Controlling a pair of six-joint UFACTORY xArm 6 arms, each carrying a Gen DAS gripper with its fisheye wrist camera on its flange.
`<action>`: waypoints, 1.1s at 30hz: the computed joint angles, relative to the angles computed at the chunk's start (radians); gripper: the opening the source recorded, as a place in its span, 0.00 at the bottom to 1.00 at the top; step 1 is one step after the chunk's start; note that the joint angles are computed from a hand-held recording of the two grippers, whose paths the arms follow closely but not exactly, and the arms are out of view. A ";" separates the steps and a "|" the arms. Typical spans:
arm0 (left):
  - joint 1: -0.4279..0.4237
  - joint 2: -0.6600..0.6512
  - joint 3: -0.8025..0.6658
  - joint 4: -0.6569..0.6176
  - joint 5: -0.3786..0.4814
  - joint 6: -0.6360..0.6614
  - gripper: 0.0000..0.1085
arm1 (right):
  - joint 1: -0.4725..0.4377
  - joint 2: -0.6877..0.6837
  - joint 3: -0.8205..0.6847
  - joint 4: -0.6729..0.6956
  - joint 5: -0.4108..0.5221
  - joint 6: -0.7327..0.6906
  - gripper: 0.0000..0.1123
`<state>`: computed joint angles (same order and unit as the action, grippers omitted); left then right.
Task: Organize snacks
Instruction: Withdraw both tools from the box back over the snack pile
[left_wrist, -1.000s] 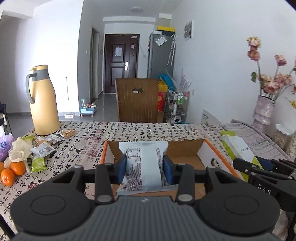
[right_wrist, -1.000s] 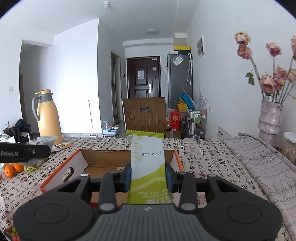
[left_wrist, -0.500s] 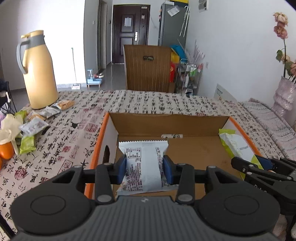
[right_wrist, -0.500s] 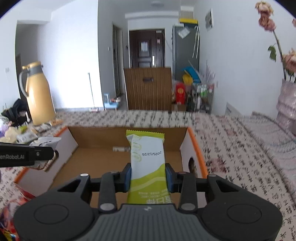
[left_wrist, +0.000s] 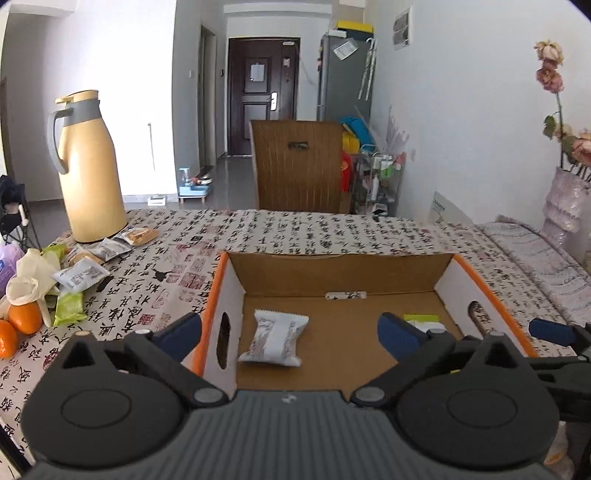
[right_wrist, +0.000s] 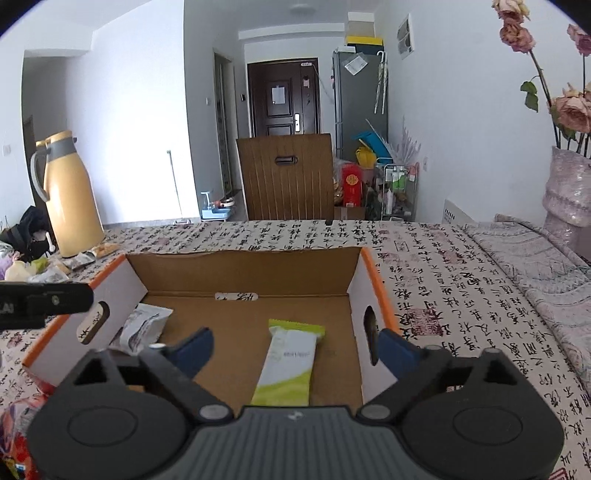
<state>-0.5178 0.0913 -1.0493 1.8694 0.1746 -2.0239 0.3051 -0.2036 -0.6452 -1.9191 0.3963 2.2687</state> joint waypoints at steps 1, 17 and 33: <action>0.002 -0.005 0.002 0.012 -0.006 -0.015 0.95 | 0.004 -0.008 0.007 0.007 0.005 -0.005 0.92; -0.016 -0.176 0.164 0.123 0.014 -0.145 0.95 | 0.136 -0.214 0.165 0.133 0.107 -0.079 0.92; -0.054 -0.418 0.415 0.303 0.043 -0.355 0.95 | 0.424 -0.466 0.377 0.365 0.339 -0.147 0.92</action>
